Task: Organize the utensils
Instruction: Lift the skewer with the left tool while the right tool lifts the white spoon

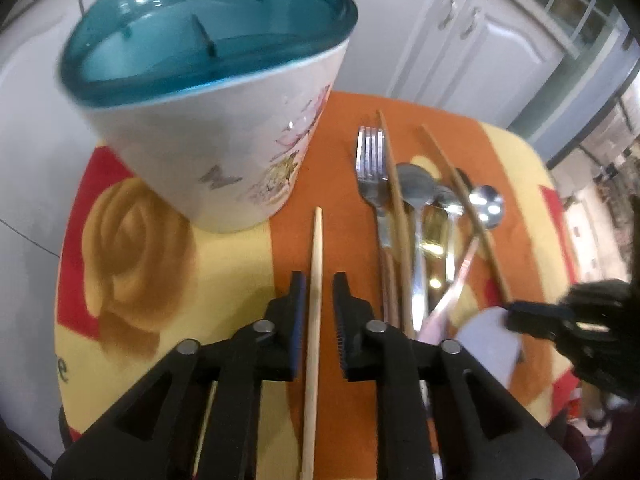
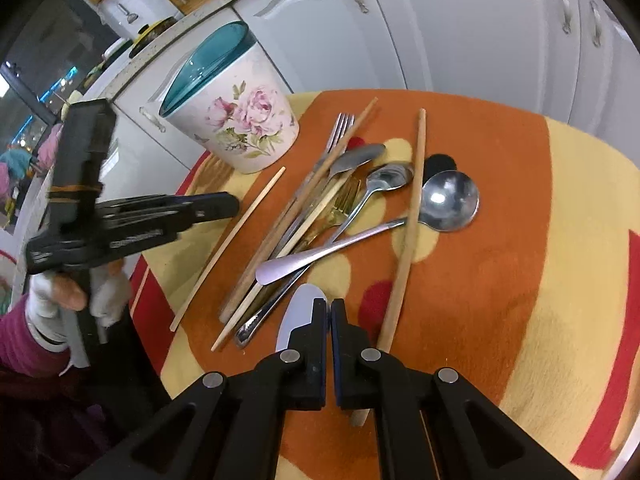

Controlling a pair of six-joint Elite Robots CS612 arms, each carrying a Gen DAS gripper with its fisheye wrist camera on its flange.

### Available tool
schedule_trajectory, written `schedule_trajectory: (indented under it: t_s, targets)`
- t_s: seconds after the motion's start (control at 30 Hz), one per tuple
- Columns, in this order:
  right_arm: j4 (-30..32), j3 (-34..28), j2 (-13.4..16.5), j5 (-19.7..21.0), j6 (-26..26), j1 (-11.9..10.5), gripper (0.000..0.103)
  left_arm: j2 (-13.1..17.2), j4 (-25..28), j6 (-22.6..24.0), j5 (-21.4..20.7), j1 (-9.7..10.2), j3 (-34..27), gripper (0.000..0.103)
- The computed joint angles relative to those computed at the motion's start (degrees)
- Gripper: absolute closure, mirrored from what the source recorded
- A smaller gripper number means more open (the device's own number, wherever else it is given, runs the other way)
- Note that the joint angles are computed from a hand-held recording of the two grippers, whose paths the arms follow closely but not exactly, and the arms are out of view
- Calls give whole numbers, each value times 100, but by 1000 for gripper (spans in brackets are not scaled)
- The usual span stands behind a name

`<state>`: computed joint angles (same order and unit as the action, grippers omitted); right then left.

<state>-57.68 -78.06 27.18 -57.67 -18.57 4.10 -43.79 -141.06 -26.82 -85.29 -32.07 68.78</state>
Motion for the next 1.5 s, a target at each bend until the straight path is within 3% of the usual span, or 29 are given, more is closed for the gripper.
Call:
schedule_trajectory:
  t_s: [0.17, 0.2, 0.23, 0.5, 0.73, 0.83, 0.9, 1.0, 1.07, 1.13, 1.23, 1.37, 1.5]
  targets:
    - [-53, 17, -12, 169, 79, -46, 101, 186, 228, 204, 313, -64, -262, 87]
    - [-93, 18, -8, 191, 116, -47, 101, 204, 259, 270, 373, -77, -297, 92]
    - [-170, 6, 3, 194, 161, -46, 101, 212, 263, 298, 317, -75, -312, 98]
    - [41, 130, -38, 259, 216, -59, 101, 23, -218, 95, -354, 21, 51, 99]
    - [687, 250, -62, 726, -24, -86, 101, -96, -356, -29, -468, 56, 252, 99]
    - [792, 211, -67, 563, -76, -75, 101, -85, -331, -81, -494, 55, 250, 99]
    - [922, 150, -63, 507, -165, -84, 97, -75, -316, -98, -513, 56, 251, 99]
    - [1128, 90, -63, 480, -367, -92, 76, -52, -289, -128, -567, 72, 231, 99]
    - [1161, 60, -35, 572, -421, -95, 73, -31, -285, -142, -593, 69, 211, 99]
    - [1151, 94, -31, 663, -478, -72, 74, -28, -298, -119, -610, 68, 207, 99]
    - [950, 189, -27, 611, -506, 39, 95, -47, -350, -105, -687, 84, 223, 99]
    - [721, 112, -30, 436, -687, 130, 100, -155, -592, -184, -833, 118, 354, 99]
    - [441, -81, -40, 584, -539, 82, 101, -348, -998, -171, -948, 149, 564, 99]
